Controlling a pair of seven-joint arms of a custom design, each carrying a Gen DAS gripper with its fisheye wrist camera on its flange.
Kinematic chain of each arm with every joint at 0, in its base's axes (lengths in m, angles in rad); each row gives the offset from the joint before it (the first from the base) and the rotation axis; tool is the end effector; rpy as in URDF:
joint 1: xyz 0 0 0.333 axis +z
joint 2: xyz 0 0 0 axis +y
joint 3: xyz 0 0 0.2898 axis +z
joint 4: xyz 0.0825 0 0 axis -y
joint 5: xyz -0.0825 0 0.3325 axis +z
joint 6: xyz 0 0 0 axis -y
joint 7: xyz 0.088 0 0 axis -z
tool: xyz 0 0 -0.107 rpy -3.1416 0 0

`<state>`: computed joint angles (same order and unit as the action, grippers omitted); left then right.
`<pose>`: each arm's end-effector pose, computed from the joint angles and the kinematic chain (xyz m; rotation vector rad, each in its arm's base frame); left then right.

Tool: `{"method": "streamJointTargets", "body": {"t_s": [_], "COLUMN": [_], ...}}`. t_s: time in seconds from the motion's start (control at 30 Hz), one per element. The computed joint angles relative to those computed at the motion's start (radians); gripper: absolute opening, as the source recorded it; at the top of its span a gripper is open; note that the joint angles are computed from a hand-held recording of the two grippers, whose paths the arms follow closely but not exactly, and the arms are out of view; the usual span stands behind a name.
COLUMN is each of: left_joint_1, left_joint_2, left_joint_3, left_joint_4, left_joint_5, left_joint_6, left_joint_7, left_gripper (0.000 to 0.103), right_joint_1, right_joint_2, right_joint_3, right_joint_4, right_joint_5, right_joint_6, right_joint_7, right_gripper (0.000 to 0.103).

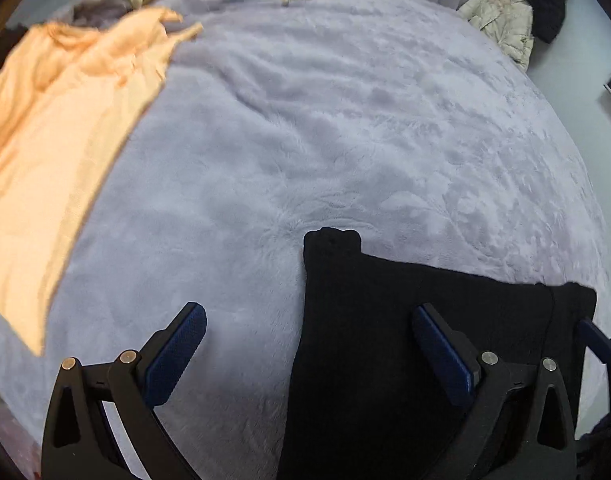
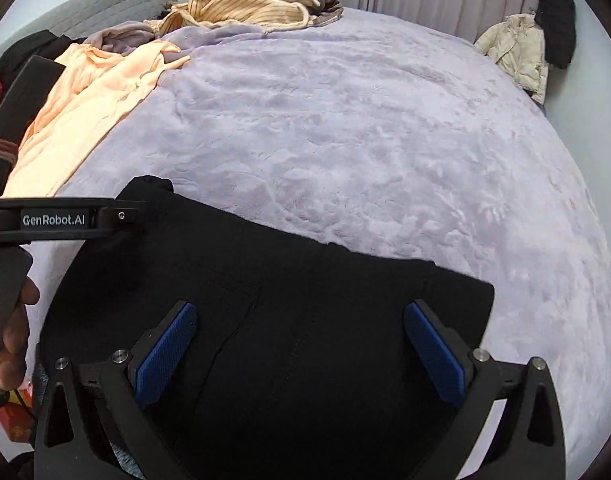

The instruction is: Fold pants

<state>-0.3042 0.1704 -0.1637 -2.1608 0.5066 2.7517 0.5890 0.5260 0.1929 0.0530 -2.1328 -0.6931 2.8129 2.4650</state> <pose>0.4818 -0.2630 0.3715 -2.0703 1.8865 -0.5706 0.4483 0.3292 0.3728 -2.1207 1.5848 -0.5267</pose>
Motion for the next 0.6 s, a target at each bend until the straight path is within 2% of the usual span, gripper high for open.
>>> {"method": "streamJointTargets", "body": {"t_s": [0.07,0.1,0.17,0.2,0.23,0.3,0.37,0.43,0.53,0.6], "left_joint_1": [-0.035,-0.037,-0.037,-0.031,-0.028,-0.027,-0.030,-0.032,-0.032,-0.034], "left_joint_2": [-0.101,-0.129,-0.168,-0.172,-0.175,-0.162,-0.146,-0.132,-0.124,-0.121], "left_joint_3": [0.014,0.002,-0.035,-0.052,-0.067,-0.089,-0.095,-0.093,-0.083,-0.082], "left_joint_4": [-0.099,-0.120,-0.154,-0.162,-0.170,-0.170,-0.169,-0.169,-0.179,-0.183], "left_joint_5": [0.177,0.246,0.370,0.410,0.445,0.501,0.558,0.602,0.654,0.695], "left_joint_6": [0.063,0.060,0.034,0.020,0.003,-0.030,-0.040,-0.036,-0.003,0.000], "left_joint_7": [-0.124,-0.174,-0.273,-0.305,-0.336,-0.392,-0.458,-0.529,-0.607,-0.645], "left_gripper": [0.103,0.103,0.103,0.103,0.103,0.103,0.103,0.103,0.103,0.103], "right_joint_1": [0.030,0.035,0.046,0.041,0.028,-0.014,-0.013,-0.012,-0.050,-0.075], "right_joint_2": [-0.075,-0.100,-0.119,-0.113,-0.106,-0.090,-0.100,-0.123,-0.160,-0.178], "right_joint_3": [-0.020,-0.016,0.011,0.025,0.036,0.050,0.010,0.021,0.024,0.038], "right_joint_4": [-0.085,-0.110,-0.121,-0.119,-0.127,-0.155,-0.181,-0.197,-0.243,-0.263], "right_joint_5": [-0.149,-0.218,-0.340,-0.355,-0.338,-0.277,-0.404,-0.466,-0.635,-0.700], "right_joint_6": [0.086,0.096,0.042,0.023,0.026,0.089,0.158,0.097,0.137,0.136], "right_joint_7": [0.134,0.194,0.310,0.331,0.330,0.319,0.444,0.497,0.661,0.727], "right_gripper": [0.103,0.103,0.103,0.103,0.103,0.103,0.103,0.103,0.103,0.103]}}
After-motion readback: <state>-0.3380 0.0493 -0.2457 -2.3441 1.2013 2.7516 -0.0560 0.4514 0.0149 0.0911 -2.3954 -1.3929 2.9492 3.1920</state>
